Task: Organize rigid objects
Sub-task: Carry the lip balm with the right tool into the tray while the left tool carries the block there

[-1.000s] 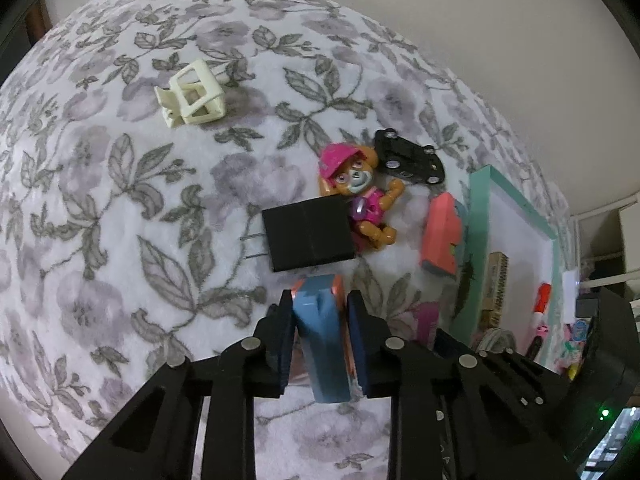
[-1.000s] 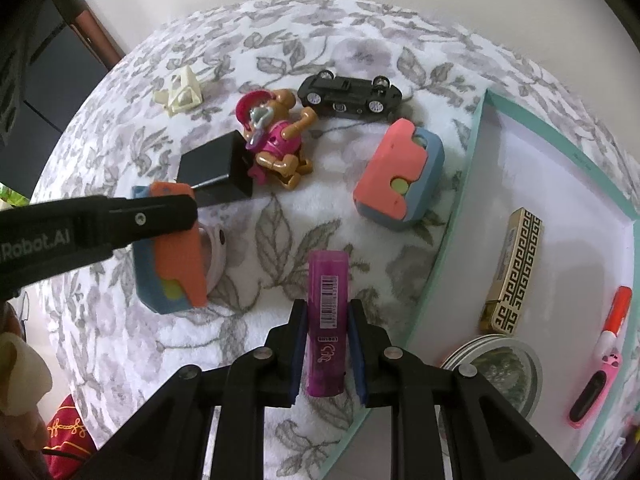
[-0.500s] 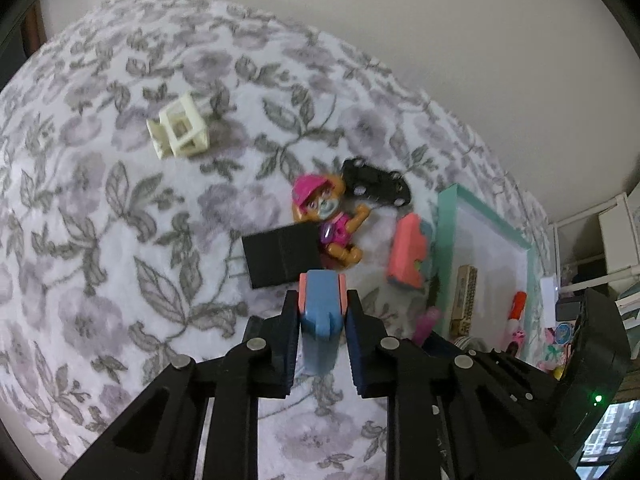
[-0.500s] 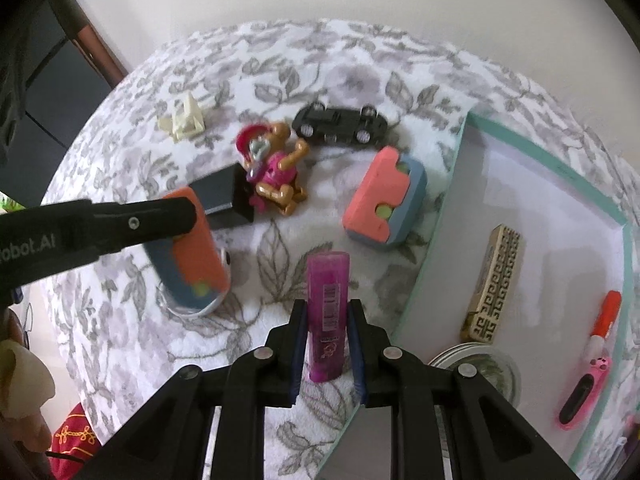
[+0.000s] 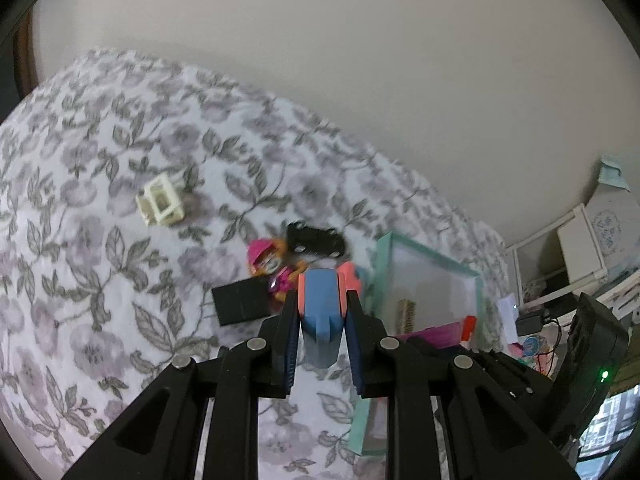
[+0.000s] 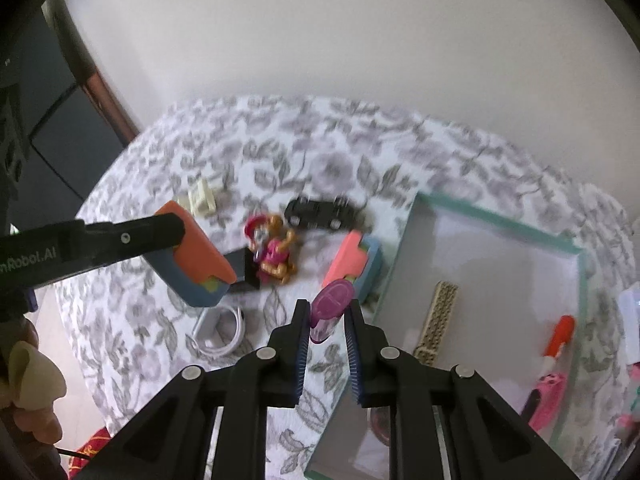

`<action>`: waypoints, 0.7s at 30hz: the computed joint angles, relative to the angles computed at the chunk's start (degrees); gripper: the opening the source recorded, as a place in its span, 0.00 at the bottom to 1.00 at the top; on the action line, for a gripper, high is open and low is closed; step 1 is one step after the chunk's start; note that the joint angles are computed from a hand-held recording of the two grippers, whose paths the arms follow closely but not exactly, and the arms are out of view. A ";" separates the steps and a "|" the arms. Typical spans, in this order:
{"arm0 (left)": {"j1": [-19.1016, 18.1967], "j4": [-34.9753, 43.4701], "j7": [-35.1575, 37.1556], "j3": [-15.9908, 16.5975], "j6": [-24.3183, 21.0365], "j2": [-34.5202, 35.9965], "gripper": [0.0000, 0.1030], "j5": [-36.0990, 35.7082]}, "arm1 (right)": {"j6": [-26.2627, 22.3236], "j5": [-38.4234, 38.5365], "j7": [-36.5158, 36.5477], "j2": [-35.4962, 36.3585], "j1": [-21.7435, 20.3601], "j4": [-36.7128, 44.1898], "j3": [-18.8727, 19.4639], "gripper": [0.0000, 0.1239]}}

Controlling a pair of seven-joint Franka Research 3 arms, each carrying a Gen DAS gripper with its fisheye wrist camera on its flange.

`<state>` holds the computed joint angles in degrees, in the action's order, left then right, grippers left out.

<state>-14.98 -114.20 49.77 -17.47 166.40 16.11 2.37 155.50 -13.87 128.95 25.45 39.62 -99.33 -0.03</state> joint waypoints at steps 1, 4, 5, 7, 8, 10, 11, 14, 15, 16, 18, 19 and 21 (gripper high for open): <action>-0.23 -0.02 -0.16 0.09 0.39 -0.26 0.22 0.32 | 0.78 -0.76 0.95 -0.99 0.40 -0.97 -0.73 0.15; -0.84 0.20 -0.30 0.12 1.41 -0.92 0.22 1.28 | 2.56 -3.94 4.57 -3.91 1.34 -3.77 -2.68 0.15; -1.13 0.41 -0.47 0.24 1.58 -0.98 0.22 1.70 | 3.18 -5.27 6.06 -4.98 1.51 -4.83 -3.21 0.15; -1.43 0.74 -0.57 0.23 1.59 -1.11 0.22 2.18 | 4.29 -8.42 9.48 -7.16 1.69 -6.93 -4.19 0.15; -1.60 1.05 -0.52 0.17 1.46 -1.08 0.22 2.42 | 4.50 -10.08 11.18 -8.21 1.60 -7.85 -4.48 0.15; -1.98 1.70 -0.51 0.07 1.48 -0.83 0.22 2.79 | 4.16 -14.51 15.56 -10.19 1.74 -9.44 -5.38 0.15; -2.23 2.27 -0.47 0.01 1.35 -0.52 0.22 3.03 | 3.82 -16.57 17.75 -11.04 1.71 -10.07 -5.70 0.15; -3.11 3.97 -0.63 0.00 0.66 0.49 0.22 3.83 | 4.79 -21.10 23.34 -13.97 0.48 -13.20 -5.83 0.15; -3.28 4.57 -0.52 -0.15 0.52 0.96 0.22 3.90 | 4.81 -22.38 24.97 -14.77 -0.05 -14.05 -5.74 0.15; -3.41 5.03 -0.37 -0.31 0.45 1.35 0.22 3.92 | 4.44 -23.69 26.60 -15.60 -0.54 -14.87 -5.62 0.15; -3.93 6.59 -0.10 -0.63 0.14 2.60 0.22 4.08 | 3.78 -25.60 28.94 -17.22 -1.85 -16.57 -5.09 0.15; -4.27 7.28 -0.10 -0.65 0.03 3.16 0.22 4.27 | 3.42 -26.36 30.07 -18.02 -2.60 -17.42 -4.82 0.15; -5.18 8.99 -0.16 -0.61 -0.49 4.52 0.22 4.91 | 2.23 -27.73 31.77 -19.36 -4.03 -18.67 -4.02 0.15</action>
<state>-20.17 -105.21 49.61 -18.08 165.91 20.63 7.28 157.73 -41.61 160.72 6.09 35.59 -118.00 -4.05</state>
